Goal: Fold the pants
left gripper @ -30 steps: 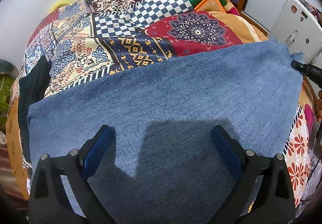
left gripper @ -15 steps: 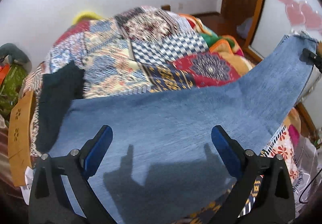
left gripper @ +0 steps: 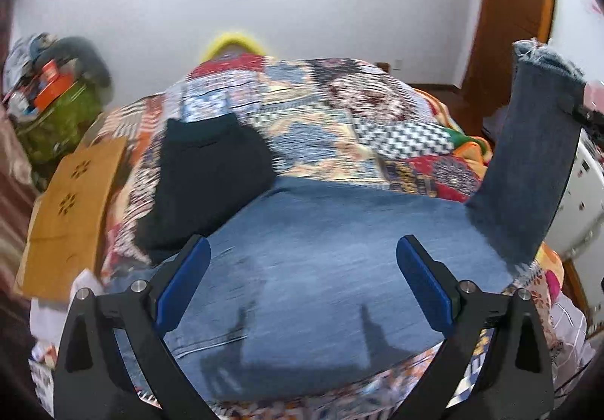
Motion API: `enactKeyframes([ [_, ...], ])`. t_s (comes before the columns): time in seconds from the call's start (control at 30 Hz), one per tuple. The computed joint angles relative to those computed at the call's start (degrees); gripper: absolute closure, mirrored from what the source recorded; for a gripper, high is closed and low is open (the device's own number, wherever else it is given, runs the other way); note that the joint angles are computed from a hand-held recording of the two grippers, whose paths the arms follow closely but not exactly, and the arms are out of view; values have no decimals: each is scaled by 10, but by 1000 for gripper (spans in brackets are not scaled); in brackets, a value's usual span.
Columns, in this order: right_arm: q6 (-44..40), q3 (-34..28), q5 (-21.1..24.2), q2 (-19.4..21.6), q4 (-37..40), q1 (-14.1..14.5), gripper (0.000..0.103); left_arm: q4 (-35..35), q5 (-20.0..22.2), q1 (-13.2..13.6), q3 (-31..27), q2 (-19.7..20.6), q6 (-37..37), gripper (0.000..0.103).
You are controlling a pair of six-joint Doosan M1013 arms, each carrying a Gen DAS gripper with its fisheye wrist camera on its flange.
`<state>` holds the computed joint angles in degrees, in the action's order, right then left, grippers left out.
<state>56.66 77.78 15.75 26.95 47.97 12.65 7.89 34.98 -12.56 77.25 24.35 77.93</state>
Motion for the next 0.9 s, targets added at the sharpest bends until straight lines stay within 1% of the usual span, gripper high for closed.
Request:
enactKeyframes([
  [0.1,-33,-26,51,23,33,11,96,11,-6,12,18,-11,-30,3],
  [0.17,-38,-39,77,36,30,19,96,16,-6,20,27,-15,-48,3],
  [0.2,-39,-49,98,45,24,24,96,15,-5,23,31,-16,-54,3],
  [0.37,6,-91,188,87,-53,42,96,-9,10,37,39,-16,-63,3],
  [0.47,38,-108,244,110,-100,48,96,17,12,34,43,-14,-80,3],
  [0.53,51,-116,275,122,-121,51,92,33,20,30,40,-11,-83,3],
  [0.57,56,-119,286,125,-125,52,91,35,21,30,38,-9,-81,3],
  [0.67,66,-120,290,123,-135,53,88,35,26,25,30,-5,-73,3],
  [0.7,67,-126,302,124,-133,51,77,36,25,22,27,-3,-69,3],
  [0.73,67,-125,312,121,-130,49,59,37,25,20,23,-2,-67,3],
  [0.8,79,-129,322,119,-141,47,40,38,26,16,15,2,-65,3],
  [0.9,58,-113,306,106,-137,42,40,32,36,9,-8,16,-54,3],
])
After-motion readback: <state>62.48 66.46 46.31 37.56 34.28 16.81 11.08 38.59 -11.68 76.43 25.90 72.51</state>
